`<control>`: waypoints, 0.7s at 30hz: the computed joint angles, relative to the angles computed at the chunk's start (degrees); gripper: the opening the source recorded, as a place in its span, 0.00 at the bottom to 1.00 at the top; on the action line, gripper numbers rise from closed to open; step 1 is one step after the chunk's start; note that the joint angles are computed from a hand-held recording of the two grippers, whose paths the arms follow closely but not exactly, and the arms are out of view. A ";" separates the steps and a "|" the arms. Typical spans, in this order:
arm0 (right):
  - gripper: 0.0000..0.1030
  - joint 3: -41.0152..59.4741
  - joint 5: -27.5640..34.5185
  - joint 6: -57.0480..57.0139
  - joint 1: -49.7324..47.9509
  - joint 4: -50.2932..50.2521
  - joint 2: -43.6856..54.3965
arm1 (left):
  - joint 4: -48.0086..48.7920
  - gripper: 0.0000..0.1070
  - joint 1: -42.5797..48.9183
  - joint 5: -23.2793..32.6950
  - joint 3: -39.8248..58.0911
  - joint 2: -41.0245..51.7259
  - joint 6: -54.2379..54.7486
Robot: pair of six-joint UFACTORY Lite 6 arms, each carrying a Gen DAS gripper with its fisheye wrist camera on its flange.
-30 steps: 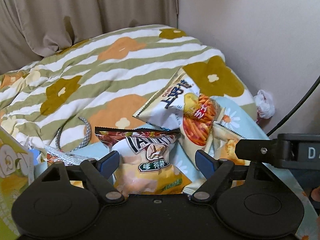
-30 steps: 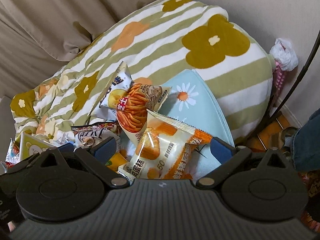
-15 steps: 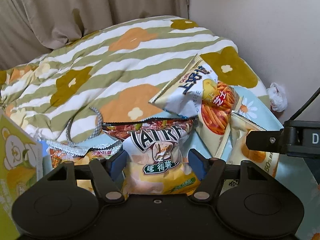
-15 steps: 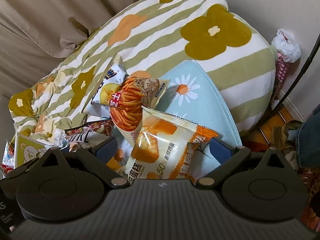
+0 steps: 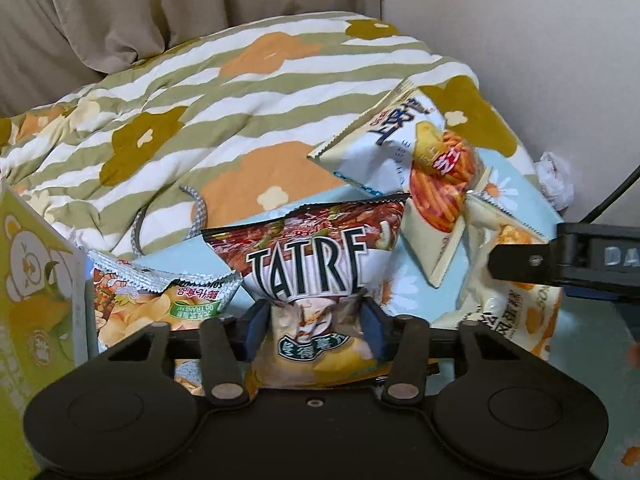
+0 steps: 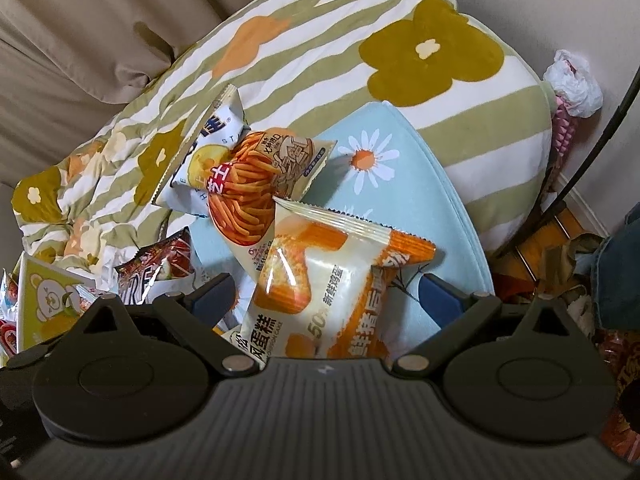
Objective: Organize snacks
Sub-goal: 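Grasp the TATRF chip bag with the left tool while the right tool grasps the orange cake packet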
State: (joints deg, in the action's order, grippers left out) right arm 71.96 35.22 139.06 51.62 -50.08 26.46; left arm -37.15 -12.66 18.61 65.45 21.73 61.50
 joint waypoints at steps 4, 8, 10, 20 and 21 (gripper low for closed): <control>1.00 0.85 0.09 -0.73 -0.41 0.21 0.91 | -1.14 0.43 0.72 1.29 -0.84 -1.32 1.48; 1.00 2.40 0.03 -2.80 -1.36 1.45 2.57 | -2.66 0.42 1.22 1.65 -2.70 -3.23 2.77; 1.00 3.69 -0.28 -4.51 -1.86 2.85 3.86 | -3.65 0.42 1.21 1.36 -3.98 -4.60 3.83; 0.78 5.20 1.52 -7.64 -0.06 3.93 4.49 | -7.66 0.42 2.24 1.57 -9.40 -10.52 8.39; 0.77 4.88 1.90 -7.27 0.37 3.87 4.00 | -8.02 0.42 2.41 1.78 -9.92 -11.37 8.74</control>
